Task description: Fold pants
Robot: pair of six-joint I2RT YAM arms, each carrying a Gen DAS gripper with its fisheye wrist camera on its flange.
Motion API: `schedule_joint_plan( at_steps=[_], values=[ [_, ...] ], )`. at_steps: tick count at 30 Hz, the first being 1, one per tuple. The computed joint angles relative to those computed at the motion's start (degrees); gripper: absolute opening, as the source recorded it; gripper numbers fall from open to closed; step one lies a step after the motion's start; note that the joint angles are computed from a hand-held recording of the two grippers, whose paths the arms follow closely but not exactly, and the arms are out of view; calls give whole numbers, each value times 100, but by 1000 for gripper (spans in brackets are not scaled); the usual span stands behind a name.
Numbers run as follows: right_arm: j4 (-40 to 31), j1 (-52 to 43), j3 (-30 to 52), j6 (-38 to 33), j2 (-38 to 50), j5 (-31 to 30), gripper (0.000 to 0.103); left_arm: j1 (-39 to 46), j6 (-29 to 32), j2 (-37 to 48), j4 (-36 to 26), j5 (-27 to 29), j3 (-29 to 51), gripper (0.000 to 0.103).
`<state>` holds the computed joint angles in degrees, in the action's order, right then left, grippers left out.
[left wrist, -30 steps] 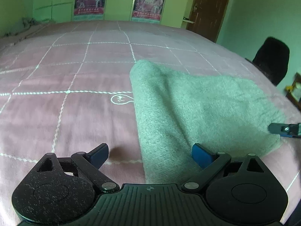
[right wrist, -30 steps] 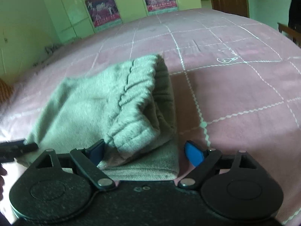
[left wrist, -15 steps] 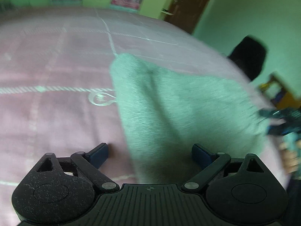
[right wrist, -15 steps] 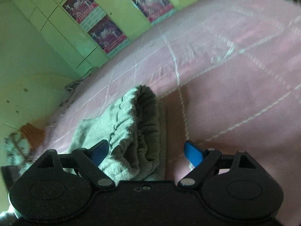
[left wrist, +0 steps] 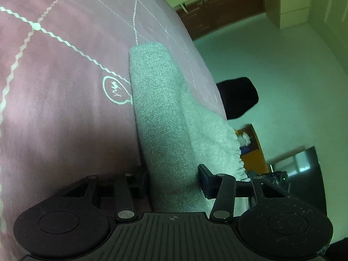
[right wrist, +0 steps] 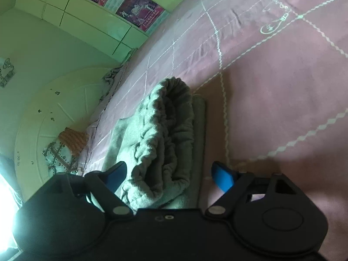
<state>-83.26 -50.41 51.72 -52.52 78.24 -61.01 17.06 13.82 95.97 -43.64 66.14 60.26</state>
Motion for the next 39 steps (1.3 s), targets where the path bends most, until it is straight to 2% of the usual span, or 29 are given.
schedule_joint_plan(
  at_steps=[1,3,7,9,10,12,14,16,18,21,24,25,26,27,28,29,30,32,33,35,39],
  values=[
    [-147,-80,77,-142,128,21,79,-64,87,70,-54,-19,84,48],
    [-283,-92,159,-251,388,-27,79,-242,-136,189,151,-21,184,48],
    [261,537,99,399,504,-317,82,-743,-755,345,835,-121,336,47],
    [961,953,-39,1184,279,-334,78,-943,-1092,259,1342,-290,198,34],
    [1373,1153,-113,1623,153,-343,75,-980,-1357,196,1676,-265,49,32],
    [1918,1432,-172,2209,1,-339,59,-874,-1602,39,2029,-117,-155,26],
    [1836,1544,-24,2088,69,-396,52,-699,-1973,-206,2576,305,-468,26],
    [1353,1557,291,1612,227,-635,51,-636,-2215,-434,2876,412,-527,26],
    [1351,1735,549,1680,239,-862,50,-547,-2479,-439,3045,405,-292,26],
    [2711,2308,739,3217,115,-1013,50,-452,-2917,-174,3279,348,312,26],
    [4629,2911,813,5124,205,-947,50,-440,-3042,314,3057,-29,1151,29],
    [5085,3065,862,5572,315,-881,53,-491,-2829,520,2642,-521,1474,39],
    [5429,3238,941,5893,459,-681,68,-574,-2690,691,2259,-1076,1706,60],
    [5607,3400,973,5993,538,-252,81,-636,-2586,807,1815,-1652,1877,61],
    [5696,3624,963,6102,571,571,95,-611,-2497,842,1651,-1755,1851,61],
    [5527,3794,1023,6101,696,1111,83,-523,-2458,660,1887,-1549,1536,61],
    [5266,3855,1105,6008,870,1187,75,-450,-2435,468,2082,-1399,1251,61],
    [5371,3732,757,6027,755,797,82,-455,-2256,172,2268,-1601,765,61],
    [5502,3700,546,5927,618,773,81,-485,-2078,61,2405,-1714,557,60],
    [5709,3729,286,5873,530,943,80,-551,-2155,-140,2534,-1945,419,60],
    [6095,3812,-30,6398,120,1165,82,-1078,-2265,-808,2656,-2810,18,63]
  ],
)
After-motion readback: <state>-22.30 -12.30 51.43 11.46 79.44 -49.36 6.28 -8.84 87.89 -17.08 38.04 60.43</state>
